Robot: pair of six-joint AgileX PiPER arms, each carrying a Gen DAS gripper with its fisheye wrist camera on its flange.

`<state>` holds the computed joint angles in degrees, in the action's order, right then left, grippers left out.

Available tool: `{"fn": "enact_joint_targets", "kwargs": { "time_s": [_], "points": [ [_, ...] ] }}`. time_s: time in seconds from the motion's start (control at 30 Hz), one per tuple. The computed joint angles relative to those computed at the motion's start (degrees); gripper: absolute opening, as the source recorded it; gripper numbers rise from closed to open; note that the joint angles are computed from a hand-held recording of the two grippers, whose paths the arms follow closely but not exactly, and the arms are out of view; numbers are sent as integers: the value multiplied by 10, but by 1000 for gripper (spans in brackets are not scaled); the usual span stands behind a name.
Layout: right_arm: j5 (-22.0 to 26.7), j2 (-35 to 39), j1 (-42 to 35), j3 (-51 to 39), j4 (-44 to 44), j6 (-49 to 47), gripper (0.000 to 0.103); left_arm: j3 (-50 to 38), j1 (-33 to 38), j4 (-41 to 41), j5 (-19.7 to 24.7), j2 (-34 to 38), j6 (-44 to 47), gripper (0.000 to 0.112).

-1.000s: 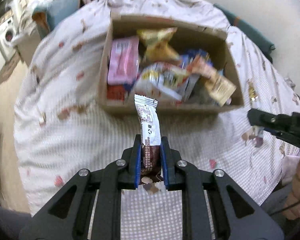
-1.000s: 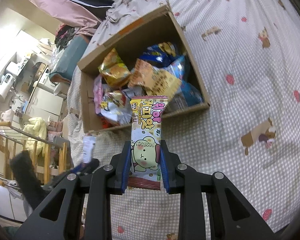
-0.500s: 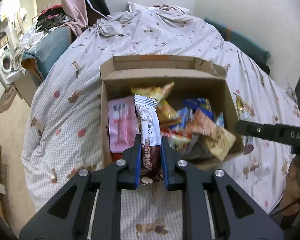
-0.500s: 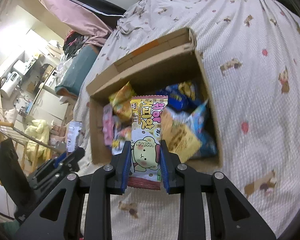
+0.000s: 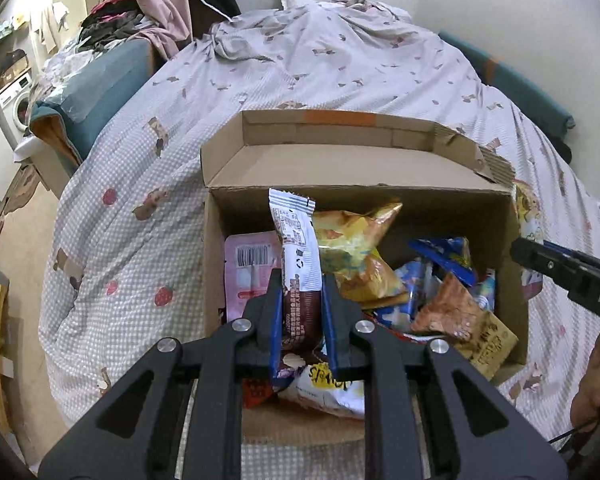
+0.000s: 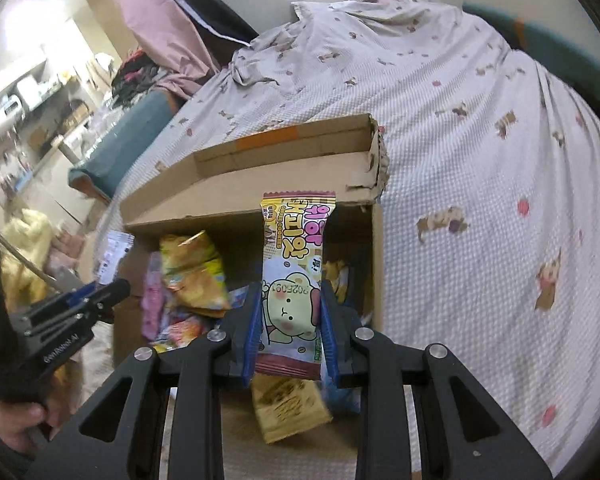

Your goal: Organize snacks

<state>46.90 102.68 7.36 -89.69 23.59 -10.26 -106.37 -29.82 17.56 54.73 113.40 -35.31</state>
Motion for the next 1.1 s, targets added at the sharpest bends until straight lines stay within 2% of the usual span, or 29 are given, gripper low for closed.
{"fn": "enact_joint_targets", "kwargs": {
  "time_s": [0.1, 0.43, 0.47, 0.5, 0.53, 0.57, 0.6, 0.63, 0.7, 0.83, 0.97, 1.1],
  "points": [
    [-6, 6, 5, -3, -16, 2, 28, -8, 3, 4, 0, 11, 2, 15],
    [-12, 10, 0, 2, 22, -18, 31, 11, 2, 9, -14, 11, -12, 19],
    [-13, 9, -2, 4, 29, -20, 31, 15, 2, 8, -17, 7, -12, 27],
    [-13, 8, -6, 7, 46, -30, 31, 19, 2, 8, -20, 3, -14, 40],
    [-7, 9, -11, 6, 65, -42, 32, 23, 0, 14, -23, -2, -22, 48],
    [-4, 9, -15, 5, 76, -48, 33, 29, -3, 26, -26, -8, -33, 60],
    [-5, 6, -17, 6, 80, -47, 49, 34, -7, 41, -29, -13, -47, 71],
    [-10, 0, -22, 13, 96, -57, 71, 34, -11, 57, -24, -17, -62, 74],
    [-25, -17, -31, 33, 130, -76, 90, 26, -13, 63, -13, -19, -69, 76],
    [-36, -46, -39, 53, 154, -95, 97, 24, -28, 107, 8, -30, -95, 76],
    [-53, -82, -39, 85, 155, -90, 101, 50, -35, 122, 5, -56, -112, 77],
    [-70, -117, -39, 118, 161, -90, 103, 90, -40, 131, -11, -91, -131, 94]
  ]
}}
